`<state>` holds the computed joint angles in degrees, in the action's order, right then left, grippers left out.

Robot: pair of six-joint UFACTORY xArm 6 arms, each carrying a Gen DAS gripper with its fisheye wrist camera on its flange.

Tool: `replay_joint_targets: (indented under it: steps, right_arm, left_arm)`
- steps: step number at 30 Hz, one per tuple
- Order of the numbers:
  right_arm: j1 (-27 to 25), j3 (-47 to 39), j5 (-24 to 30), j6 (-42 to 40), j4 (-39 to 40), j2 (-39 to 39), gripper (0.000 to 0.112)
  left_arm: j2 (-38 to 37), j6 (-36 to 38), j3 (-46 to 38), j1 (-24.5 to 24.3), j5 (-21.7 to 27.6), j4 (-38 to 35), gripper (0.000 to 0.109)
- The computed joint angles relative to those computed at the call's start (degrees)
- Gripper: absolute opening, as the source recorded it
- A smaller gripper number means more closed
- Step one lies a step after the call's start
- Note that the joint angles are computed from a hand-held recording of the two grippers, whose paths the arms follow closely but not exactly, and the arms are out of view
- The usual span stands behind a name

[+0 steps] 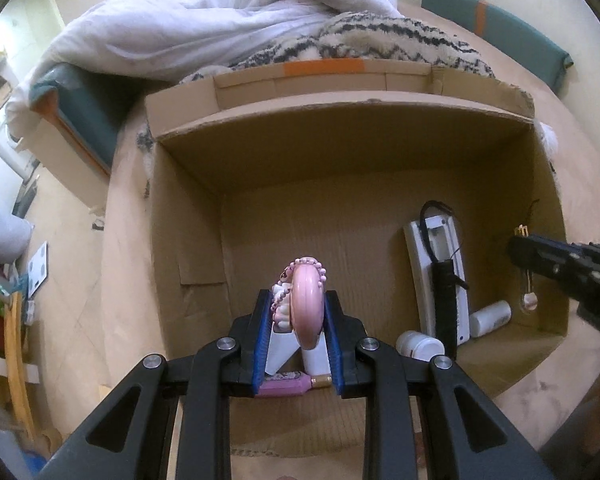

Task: Organize rigid objects
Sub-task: 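Lower the keychain and battery into the box and open both tools, then lift both open tools out of the box and move back to the bed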

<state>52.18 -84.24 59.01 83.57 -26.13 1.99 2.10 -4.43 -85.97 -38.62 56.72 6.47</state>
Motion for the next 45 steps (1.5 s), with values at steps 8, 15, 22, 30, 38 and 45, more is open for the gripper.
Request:
replay_joint_targets:
  steps: [8,15,22,30,38,45]
  right_arm:
    - [-0.3,-0.7,0.2,-1.1,2.2,1.4,0.011]
    - [-1.1,0.0,1.0,-1.2,4.2,1.4,0.011]
    - [-1.2,1.9,-0.7,1.7,2.9,-0.2,0.011]
    - [-1.1,3.7,-3.3,4.8,-0.3,-2.1,0.03]
    - [-1.6,5.9,-6.0,8.2,-1.9,-3.7,0.087]
    - [-0.1,-0.3,-0.1,3.1,-3.3,0.3,0.103]
  left_arm:
    - [1.4,-1.4,-1.8,0.4,1.9,-0.2,0.022]
    - [2.1,-2.1,-2.5,0.6,3.5,0.1,0.023]
    - [0.5,-2.0,-0.8,0.0,1.9,1.2,0.044]
    - [-0.3,-2.9,-0.2,0.3,0.1,1.3,0.081]
    - [-0.8,-2.6,0.2,0.8,-0.8,-0.6,0.09]
    - [-1.1,-2.6,0.4,0.6,-1.5,0.3,0.091]
